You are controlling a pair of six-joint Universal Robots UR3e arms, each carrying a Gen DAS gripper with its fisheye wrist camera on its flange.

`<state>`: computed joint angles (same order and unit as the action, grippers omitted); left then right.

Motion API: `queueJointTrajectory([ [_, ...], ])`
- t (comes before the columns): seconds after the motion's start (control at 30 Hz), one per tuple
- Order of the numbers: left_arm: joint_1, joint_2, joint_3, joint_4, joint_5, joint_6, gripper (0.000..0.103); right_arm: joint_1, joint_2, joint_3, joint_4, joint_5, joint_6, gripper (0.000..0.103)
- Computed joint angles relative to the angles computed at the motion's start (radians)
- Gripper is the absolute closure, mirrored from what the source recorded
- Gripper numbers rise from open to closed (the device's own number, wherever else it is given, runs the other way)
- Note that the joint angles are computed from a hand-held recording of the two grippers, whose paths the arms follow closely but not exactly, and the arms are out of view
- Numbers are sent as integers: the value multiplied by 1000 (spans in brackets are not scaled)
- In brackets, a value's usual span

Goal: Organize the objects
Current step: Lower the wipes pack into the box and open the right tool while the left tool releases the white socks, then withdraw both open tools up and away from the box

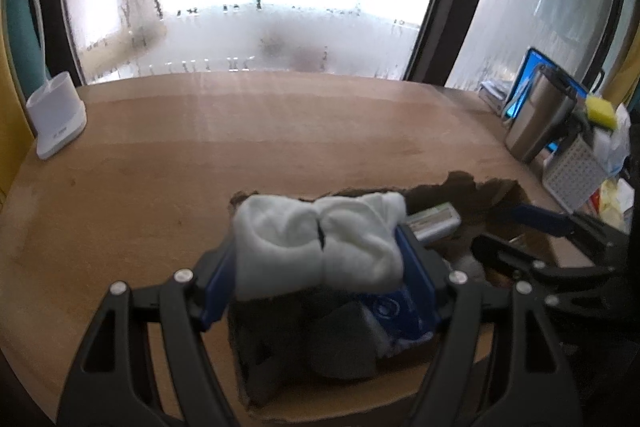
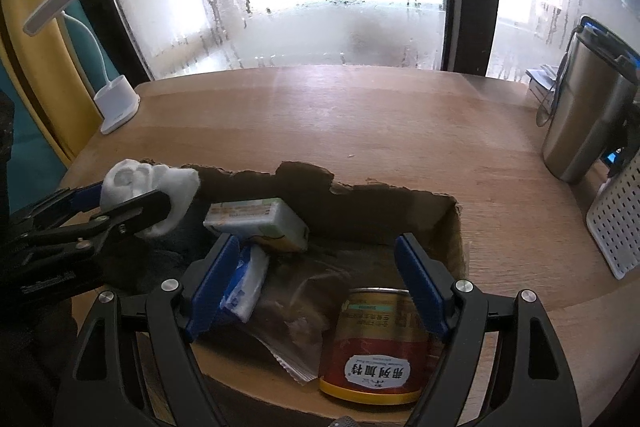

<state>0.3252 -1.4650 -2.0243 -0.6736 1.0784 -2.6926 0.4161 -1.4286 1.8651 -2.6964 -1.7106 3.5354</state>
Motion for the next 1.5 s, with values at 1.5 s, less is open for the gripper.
queueJointTrajectory([
  [1.5,279,382,-174,-277,-222,193,19,144,-105,34,61,-142,105,20],
])
